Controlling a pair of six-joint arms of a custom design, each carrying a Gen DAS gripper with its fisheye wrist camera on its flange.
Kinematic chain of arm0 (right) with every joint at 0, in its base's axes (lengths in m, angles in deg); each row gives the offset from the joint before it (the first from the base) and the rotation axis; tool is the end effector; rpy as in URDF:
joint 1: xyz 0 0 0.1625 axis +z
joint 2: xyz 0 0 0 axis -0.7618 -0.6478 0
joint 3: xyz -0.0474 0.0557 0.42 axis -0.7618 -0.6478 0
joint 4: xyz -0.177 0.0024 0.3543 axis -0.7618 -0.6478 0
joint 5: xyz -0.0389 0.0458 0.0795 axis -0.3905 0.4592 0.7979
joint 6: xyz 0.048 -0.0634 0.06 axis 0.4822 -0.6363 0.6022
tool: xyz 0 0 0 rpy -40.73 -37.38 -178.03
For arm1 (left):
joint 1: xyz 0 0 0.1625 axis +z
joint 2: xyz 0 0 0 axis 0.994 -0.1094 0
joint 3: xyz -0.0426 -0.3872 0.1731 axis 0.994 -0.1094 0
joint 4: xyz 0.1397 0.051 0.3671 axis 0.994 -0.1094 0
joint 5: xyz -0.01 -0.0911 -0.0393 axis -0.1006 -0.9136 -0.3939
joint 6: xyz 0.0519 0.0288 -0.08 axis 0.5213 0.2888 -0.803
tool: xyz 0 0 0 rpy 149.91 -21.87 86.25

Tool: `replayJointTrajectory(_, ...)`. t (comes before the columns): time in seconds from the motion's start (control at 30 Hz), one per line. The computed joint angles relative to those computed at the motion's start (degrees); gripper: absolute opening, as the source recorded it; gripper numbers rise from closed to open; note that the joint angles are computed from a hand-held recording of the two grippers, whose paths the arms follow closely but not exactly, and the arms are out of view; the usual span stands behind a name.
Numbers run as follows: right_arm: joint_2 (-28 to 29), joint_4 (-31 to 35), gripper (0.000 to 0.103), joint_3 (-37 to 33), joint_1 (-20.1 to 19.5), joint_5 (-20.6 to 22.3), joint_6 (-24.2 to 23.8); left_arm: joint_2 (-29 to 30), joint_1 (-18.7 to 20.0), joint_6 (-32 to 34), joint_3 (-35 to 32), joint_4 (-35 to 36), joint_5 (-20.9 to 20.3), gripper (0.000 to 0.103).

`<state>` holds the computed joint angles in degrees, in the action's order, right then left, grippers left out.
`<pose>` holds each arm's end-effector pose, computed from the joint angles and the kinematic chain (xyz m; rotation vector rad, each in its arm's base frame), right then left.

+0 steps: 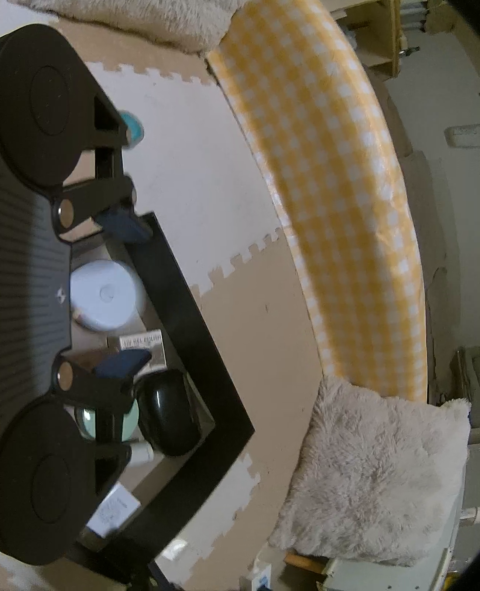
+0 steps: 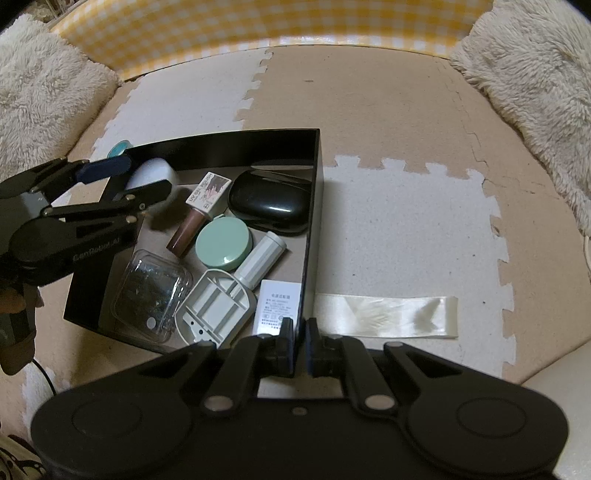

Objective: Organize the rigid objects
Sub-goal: 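Carry the white tape measure with the left tool into the tray and release, then move the left tool to the teal tape roll and close on it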

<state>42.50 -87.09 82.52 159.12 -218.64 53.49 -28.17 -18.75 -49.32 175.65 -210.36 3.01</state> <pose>0.2896 -0.6153 0.0774 0.2507 -2.4293 0.4869 -0.1043 -0.6635 0.2236 1.0439 2.1809 -0.7840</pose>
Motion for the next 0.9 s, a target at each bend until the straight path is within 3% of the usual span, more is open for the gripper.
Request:
replayJointTrajectory(0.3,0.0,-0.3,0.007,0.1,-0.1,0.1,-0.1,-2.5,-1.0,-4.4,-0.6,9.8,-1.1,0.102)
replayJointTrajectory(0.9,-0.3,-3.1,0.005,0.8,0.8,-0.9,-0.8,-4.5,-1.9,-7.1,-1.5,11.1,-1.1,0.103)
